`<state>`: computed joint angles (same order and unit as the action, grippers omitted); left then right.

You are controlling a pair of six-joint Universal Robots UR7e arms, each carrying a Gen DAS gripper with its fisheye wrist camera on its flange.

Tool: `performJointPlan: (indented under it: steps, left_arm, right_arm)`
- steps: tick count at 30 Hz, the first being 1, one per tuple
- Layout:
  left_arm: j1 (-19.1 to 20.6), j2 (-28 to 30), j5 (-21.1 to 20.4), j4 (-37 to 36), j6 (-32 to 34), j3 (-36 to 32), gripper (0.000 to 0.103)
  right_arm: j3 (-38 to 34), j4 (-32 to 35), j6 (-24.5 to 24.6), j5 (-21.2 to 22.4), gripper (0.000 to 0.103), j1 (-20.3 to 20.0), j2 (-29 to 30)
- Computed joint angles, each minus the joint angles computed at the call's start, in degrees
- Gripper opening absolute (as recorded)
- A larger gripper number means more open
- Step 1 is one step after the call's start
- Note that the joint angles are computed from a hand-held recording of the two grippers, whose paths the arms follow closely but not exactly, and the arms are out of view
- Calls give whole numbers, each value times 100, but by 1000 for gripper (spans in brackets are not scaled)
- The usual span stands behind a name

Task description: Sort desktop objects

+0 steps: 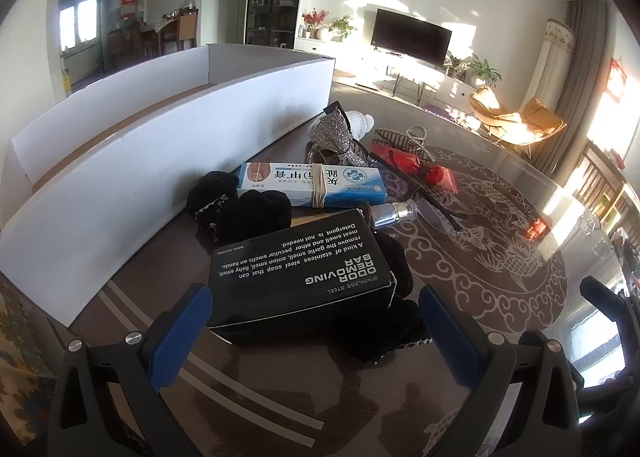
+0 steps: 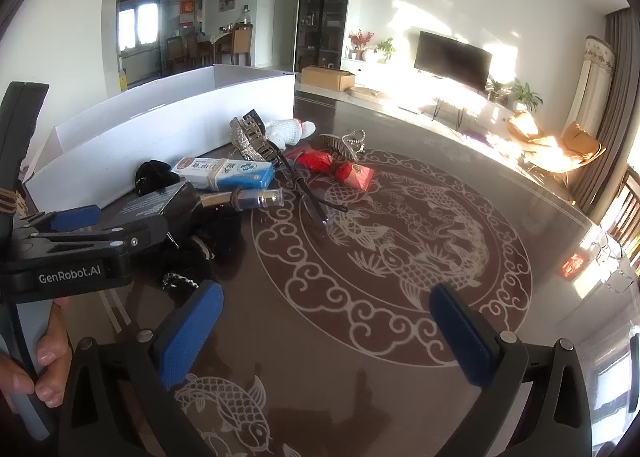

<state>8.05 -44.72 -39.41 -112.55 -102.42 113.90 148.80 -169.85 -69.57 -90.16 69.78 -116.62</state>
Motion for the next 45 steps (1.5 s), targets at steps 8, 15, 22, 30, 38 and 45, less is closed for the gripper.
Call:
performJointPlan:
  steps: [8, 15, 22, 30, 38, 45]
  left_arm:
    - [52, 87, 3, -183, 330, -39, 103]
    - [85, 98, 3, -315, 400, -13, 103]
    - [114, 137, 8, -378, 509, -31, 103]
    - [126, 154, 7, -442, 564, -24, 103]
    - [104, 174, 50, -414, 596, -47, 103]
    - [94, 193, 58, -410, 645, -56, 103]
  right_arm:
    - [15, -16, 57, -53, 103, -241, 117]
    - [23, -174, 137, -80, 103, -398, 268]
    - [23, -287, 175, -75, 103, -533, 432]
    - [60, -352, 133, -149, 103, -513, 506]
    - [58, -579, 136, -485, 103, -350, 739]
    - [56, -649, 117, -598, 103, -295, 816]
